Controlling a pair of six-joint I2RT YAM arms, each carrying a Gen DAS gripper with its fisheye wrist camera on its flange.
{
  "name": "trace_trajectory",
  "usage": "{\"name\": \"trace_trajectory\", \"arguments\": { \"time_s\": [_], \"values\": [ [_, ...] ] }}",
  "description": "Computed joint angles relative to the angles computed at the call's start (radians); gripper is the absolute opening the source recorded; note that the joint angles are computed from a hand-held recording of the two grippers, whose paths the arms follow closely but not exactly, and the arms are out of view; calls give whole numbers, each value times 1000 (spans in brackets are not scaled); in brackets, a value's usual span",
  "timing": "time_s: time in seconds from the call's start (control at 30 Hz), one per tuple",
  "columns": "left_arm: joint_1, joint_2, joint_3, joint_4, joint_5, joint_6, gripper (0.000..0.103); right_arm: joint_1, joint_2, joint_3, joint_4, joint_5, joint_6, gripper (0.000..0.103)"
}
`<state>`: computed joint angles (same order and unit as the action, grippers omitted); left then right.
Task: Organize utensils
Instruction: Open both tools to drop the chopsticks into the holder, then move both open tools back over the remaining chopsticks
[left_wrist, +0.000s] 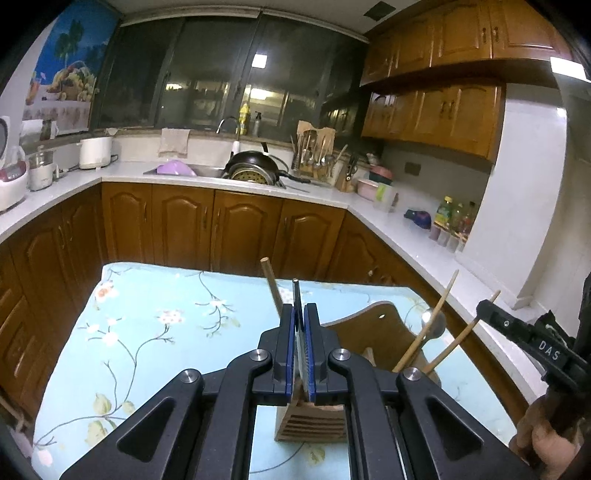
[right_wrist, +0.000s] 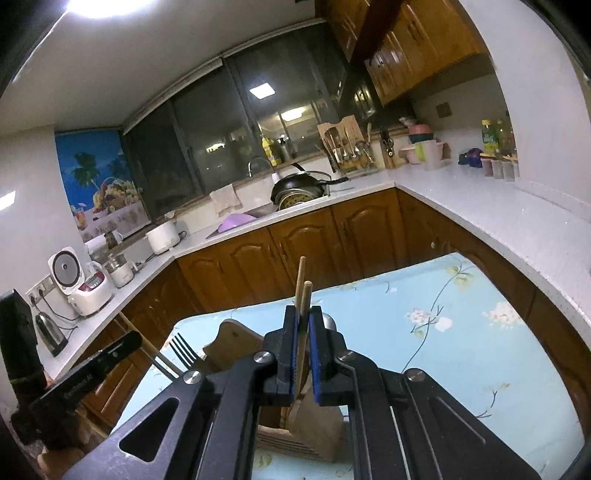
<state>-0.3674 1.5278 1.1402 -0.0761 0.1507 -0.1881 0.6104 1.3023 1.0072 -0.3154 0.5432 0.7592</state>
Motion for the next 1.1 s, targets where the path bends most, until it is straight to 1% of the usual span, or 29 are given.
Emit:
{"name": "trace_trajectory", "arguments": {
  "time_s": [0.23,0.3,0.33,0.37,0.4,0.43,0.47,0.5,0.53,0.6,0.67,0.7,0.73,0.77,0.83,0.87,0.9,0.97,1.1],
  "values": [
    [9,3,8,-10,6,4,4,2,7,10,-10,-2,3,6],
    [12,2,16,-26,7,7,4,3,13,13,-13,-8,3,11],
    [14,-6,9,-31,7,10,6,4,15,17,-17,-12,3,13],
    [14,-11,11,-40,11,9,12,5,15,19,-20,-19,2,14],
    [16,-23,-5,-35,17,5,18,7,10,17,-24,-19,5,24],
    [19,-36,-17,-25,15,-4,28,12,1,12,-25,-13,8,31],
    [19,-49,-28,-19,11,-9,39,20,-14,4,-25,1,17,44],
    [21,-62,-45,-6,9,-14,44,23,-27,-6,-20,11,22,49],
    [23,-77,-59,1,8,-19,46,32,-42,-12,-24,26,31,49],
    [29,-110,-88,3,13,-26,47,50,-72,-23,-43,48,55,53],
    [39,-149,-128,5,26,-34,53,67,-95,-28,-70,66,78,56],
    [47,-178,-154,6,33,-37,54,86,-110,-32,-90,82,96,60],
    [55,-208,-180,6,38,-39,58,101,-121,-37,-103,93,109,65],
    [62,-232,-209,10,40,-39,63,135,-143,-51,-120,121,135,68],
    [75,-284,-260,3,47,-36,64,181,-172,-72,-145,162,170,78],
    [85,-311,-284,-11,57,-31,65,225,-185,-83,-170,196,204,79],
    [95,-338,-306,-30,65,-28,66,242,-191,-84,-187,207,219,81],
    [116,-405,-352,-75,79,-31,70,316,-203,-98,-239,247,292,83],
    [155,-541,-428,-181,113,-18,70,424,-202,-98,-337,287,396,85]
  ]
}}
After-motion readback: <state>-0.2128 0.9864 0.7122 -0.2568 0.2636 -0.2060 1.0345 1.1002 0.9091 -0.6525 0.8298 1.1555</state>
